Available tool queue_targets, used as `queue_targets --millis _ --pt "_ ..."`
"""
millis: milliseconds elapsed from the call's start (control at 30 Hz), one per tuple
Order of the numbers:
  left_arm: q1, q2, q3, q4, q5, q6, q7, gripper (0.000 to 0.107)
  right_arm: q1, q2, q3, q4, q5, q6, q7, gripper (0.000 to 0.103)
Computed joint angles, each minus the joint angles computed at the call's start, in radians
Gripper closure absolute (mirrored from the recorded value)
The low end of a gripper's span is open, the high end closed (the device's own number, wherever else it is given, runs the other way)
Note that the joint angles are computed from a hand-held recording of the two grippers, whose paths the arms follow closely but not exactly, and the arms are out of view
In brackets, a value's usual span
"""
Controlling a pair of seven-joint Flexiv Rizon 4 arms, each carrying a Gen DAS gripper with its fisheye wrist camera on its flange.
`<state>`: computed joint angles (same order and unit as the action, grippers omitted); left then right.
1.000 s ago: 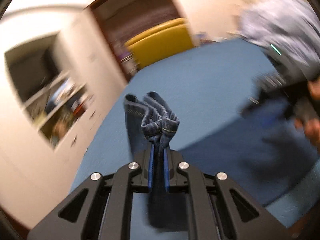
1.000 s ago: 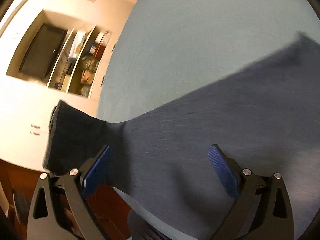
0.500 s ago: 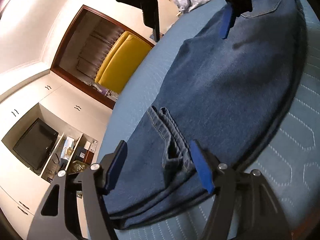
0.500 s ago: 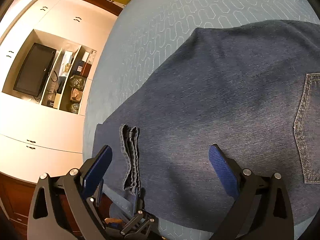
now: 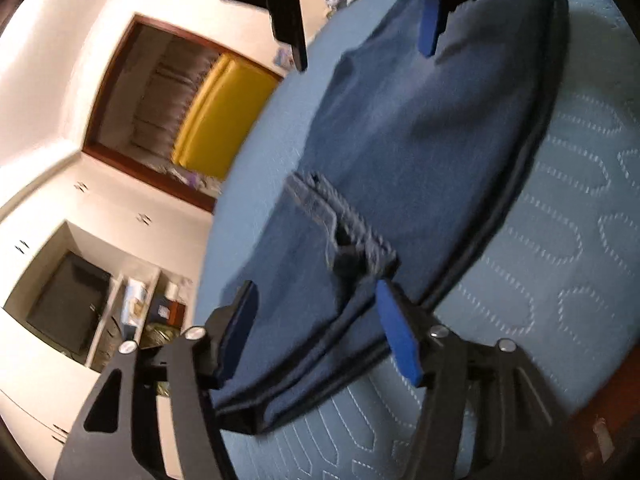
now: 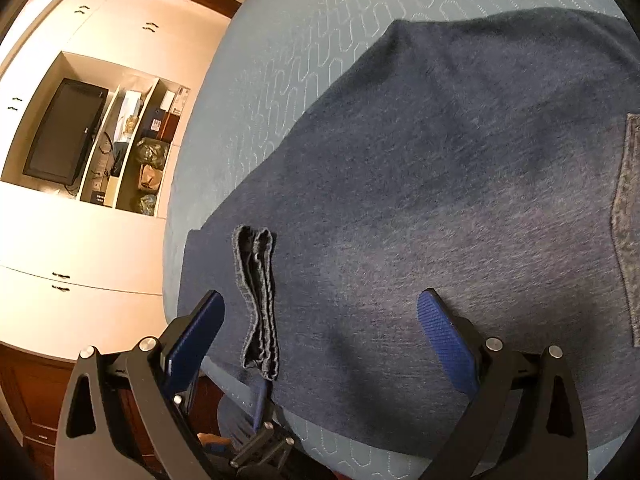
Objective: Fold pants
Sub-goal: 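Carry the hem over toward the waist while the right tool grasps the hem too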
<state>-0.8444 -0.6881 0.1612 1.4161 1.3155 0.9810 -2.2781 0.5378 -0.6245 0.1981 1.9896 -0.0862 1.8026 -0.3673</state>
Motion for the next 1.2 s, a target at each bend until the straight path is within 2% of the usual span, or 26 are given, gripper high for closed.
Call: queue_targets --millis 233,367,467,567,633,700,767,833,933,967,1033,1133,1200 --pt "0.004 -0.025 -0.018 -0.037 -0.039 -0.040 0.196 0.049 -0.024 -0.022 0.049 -0.047 -0.034 -0.045 -0.018 0.008" --pt "-0.013 -0.010 -0.001 -0.010 -0.007 0.004 0.188 0.049 -0.061 -0.036 0.099 -0.058 -0.039 -0.023 -0.024 0.008" --pt "-0.025 -0.008 0.008 0.004 0.035 0.019 0.161 0.049 -0.048 -0.026 0.083 -0.054 -0.035 -0.028 -0.018 0.008" --pt "0.027 -0.012 -0.027 0.005 -0.038 0.042 0.235 0.051 -0.050 -0.024 0.087 -0.056 -0.036 -0.032 -0.014 0.008" --pt "0.122 -0.004 -0.080 0.026 -0.180 0.120 0.334 0.056 -0.055 -0.026 0.096 -0.061 -0.040 -0.038 -0.015 0.008" --pt "0.221 0.005 -0.140 0.072 -0.328 0.214 0.483 0.080 -0.059 -0.028 0.104 -0.063 -0.043 -0.037 -0.016 0.008" --pt "0.221 0.009 -0.125 0.084 -0.334 0.244 0.510 0.091 -0.077 -0.035 0.128 -0.065 -0.046 -0.028 -0.019 0.008" --pt "0.215 0.011 -0.100 0.098 -0.350 0.286 0.509 0.094 -0.122 -0.056 0.182 -0.073 -0.055 -0.003 -0.022 0.008" --pt "0.189 0.049 -0.036 0.128 -0.375 0.361 0.429 0.096 -0.199 -0.094 0.268 -0.092 -0.089 0.004 -0.012 0.008" --pt "0.200 0.056 -0.034 0.134 -0.404 0.382 0.435 0.096 -0.233 -0.114 0.307 -0.103 -0.107 0.001 -0.009 0.008" --pt "0.227 0.079 -0.041 0.161 -0.475 0.420 0.453 0.096 -0.310 -0.178 0.406 -0.140 -0.152 -0.007 -0.005 0.008" --pt "0.240 0.093 -0.033 0.177 -0.544 0.449 0.492 0.096 -0.413 -0.326 0.571 -0.218 -0.238 0.021 -0.010 0.008" --pt "0.264 0.099 -0.048 0.195 -0.599 0.474 0.530 0.096 -0.423 -0.392 0.616 -0.270 -0.291 0.025 0.007 0.008"
